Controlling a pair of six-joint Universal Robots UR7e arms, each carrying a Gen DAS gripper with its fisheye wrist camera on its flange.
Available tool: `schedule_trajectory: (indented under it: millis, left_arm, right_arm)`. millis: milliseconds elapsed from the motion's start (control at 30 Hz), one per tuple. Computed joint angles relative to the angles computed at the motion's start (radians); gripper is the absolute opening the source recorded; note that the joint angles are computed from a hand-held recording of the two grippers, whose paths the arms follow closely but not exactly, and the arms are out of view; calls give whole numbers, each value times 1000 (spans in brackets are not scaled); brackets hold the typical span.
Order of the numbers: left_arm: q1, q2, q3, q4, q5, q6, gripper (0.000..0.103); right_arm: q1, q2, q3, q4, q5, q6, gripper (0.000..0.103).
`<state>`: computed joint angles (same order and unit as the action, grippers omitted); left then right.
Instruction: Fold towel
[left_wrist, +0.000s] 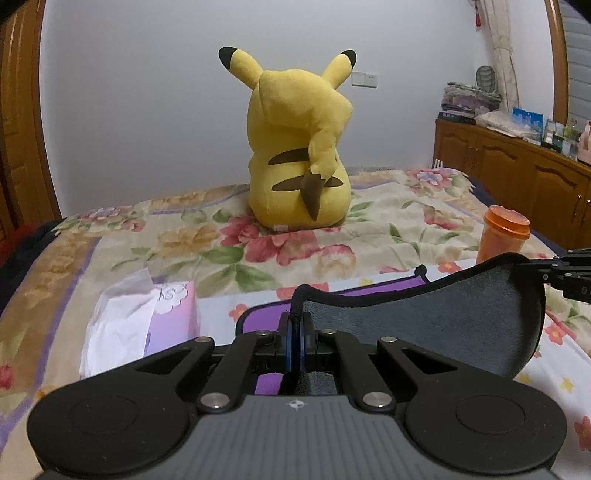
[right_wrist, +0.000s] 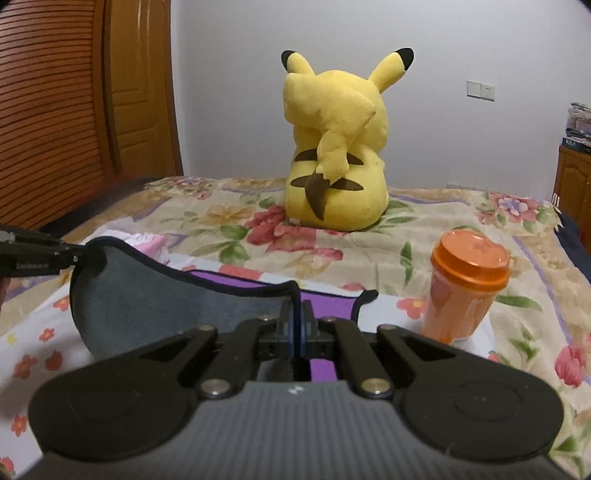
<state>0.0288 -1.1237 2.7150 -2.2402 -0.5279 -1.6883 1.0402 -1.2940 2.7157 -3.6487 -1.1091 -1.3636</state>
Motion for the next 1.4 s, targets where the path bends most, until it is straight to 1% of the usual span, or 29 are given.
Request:
schedule_trajectory:
  millis: [133,233,333,567,633,767,933,1133,1300,1400]
  left_arm:
    - [39,-5,-4,-28,34,55,7]
    - [59,-10,-4,-35,53,78,7]
    - [86,-8,-1,-68,70,103,7]
    - [155,33,-5,-190,119,195,7]
    - [178,48,-7,-235,135,230,7]
    - [223,71,-16,-311,169,298,7]
    - [277,116,-28,-435,204,407,7]
    - [364,204,-39,-673,225,563,7]
    - [444,302,-58,-893,221,719,7]
    - [471,346,-69,-968,216,781,7]
  right_arm:
    - [22,27,-28,-16,-8,9,4]
    - [36,46,-46,-27,-12,11,4]
    - [47,63,-63,-35,-18,9,4]
    - [81,123,-100,-97,-41,-4,4]
    - [95,153,-112,-139,-58,-4,4]
    - [117,186,-140,-156,-85,4,4]
    - [134,226,-170,-178,-104,-2,4]
    - [156,277,-214,-196,-124,14,4]
    - [169,338,-259,-215,-158,35,4]
    - [168,370,-281,-222,-177,40,4]
